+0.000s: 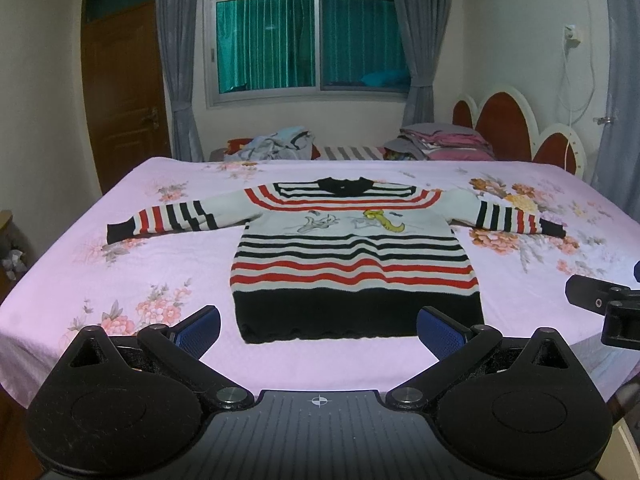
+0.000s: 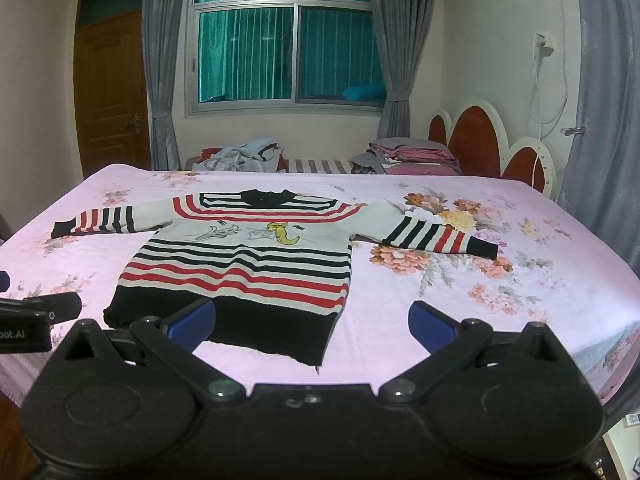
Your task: Fold small clothes
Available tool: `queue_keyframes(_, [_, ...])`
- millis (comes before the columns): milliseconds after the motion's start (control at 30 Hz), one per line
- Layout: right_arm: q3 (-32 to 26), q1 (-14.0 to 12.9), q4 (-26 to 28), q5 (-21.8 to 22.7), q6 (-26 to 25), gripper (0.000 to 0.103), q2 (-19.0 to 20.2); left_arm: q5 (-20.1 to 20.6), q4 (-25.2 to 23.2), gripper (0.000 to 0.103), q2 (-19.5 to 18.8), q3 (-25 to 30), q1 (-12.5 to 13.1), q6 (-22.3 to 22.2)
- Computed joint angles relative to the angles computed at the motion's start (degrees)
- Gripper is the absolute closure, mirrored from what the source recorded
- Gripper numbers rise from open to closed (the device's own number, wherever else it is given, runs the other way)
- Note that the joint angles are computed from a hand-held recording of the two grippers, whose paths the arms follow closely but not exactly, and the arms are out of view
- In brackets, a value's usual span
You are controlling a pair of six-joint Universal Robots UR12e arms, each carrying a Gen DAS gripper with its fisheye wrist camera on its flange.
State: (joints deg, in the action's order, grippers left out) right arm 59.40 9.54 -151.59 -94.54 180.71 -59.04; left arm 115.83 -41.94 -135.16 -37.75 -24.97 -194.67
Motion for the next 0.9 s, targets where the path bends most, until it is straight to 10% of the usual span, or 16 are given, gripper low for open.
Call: queue_keyframes(900, [-2.02, 0.07, 1.65, 0.44, 0.79, 0.000, 1.60, -1.16, -4.21, 0.000, -1.24, 2.89, 1.33, -2.05])
